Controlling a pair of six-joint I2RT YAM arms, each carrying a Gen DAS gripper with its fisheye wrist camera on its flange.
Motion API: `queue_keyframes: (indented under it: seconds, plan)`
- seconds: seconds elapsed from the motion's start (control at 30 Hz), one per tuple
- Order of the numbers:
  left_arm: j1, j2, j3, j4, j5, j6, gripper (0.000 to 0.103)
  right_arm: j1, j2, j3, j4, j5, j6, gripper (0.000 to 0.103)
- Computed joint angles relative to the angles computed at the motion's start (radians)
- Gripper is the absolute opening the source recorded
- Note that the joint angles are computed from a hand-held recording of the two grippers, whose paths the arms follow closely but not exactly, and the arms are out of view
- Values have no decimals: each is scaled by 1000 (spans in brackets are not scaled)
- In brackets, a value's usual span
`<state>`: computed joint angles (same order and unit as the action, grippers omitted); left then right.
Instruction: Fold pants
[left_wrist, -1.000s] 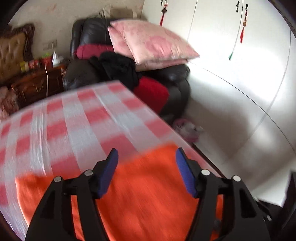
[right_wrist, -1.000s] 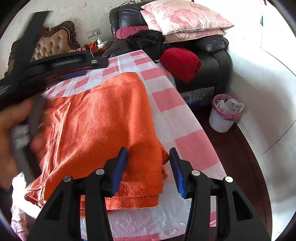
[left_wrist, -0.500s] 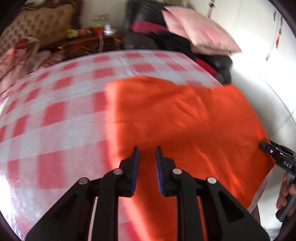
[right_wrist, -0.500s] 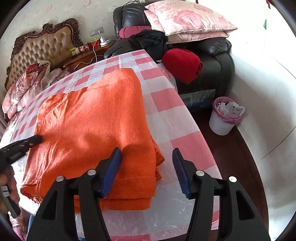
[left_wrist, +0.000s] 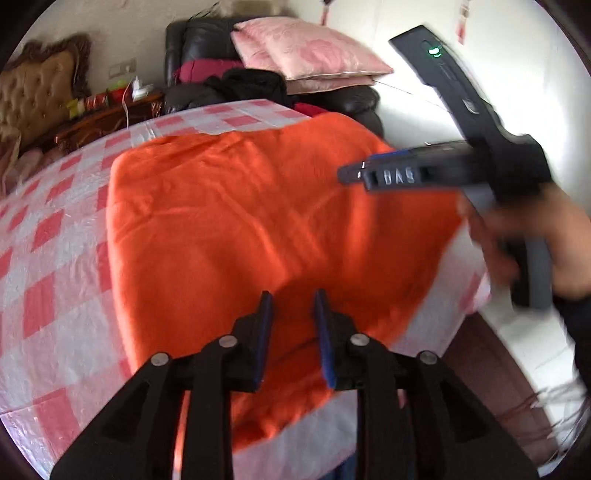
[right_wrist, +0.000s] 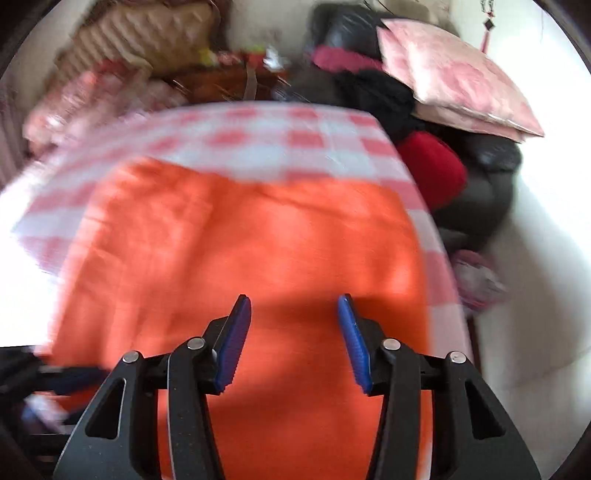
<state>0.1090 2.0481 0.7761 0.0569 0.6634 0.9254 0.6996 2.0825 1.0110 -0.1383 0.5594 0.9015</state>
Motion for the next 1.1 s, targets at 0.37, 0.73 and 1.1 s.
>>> queue_keyframes:
  seconds: [0.37,0.73,1.1]
  plan:
    - [100,9,33,-109,51,28,26,42,51,49,-69,79,19,40]
    - [104,21,76,-49,-23,-77,29,217,89,184,-349,105,315,48]
    - [-22,-17,220,-52,-24,-193,28,255,84,140,-337,111,378,48]
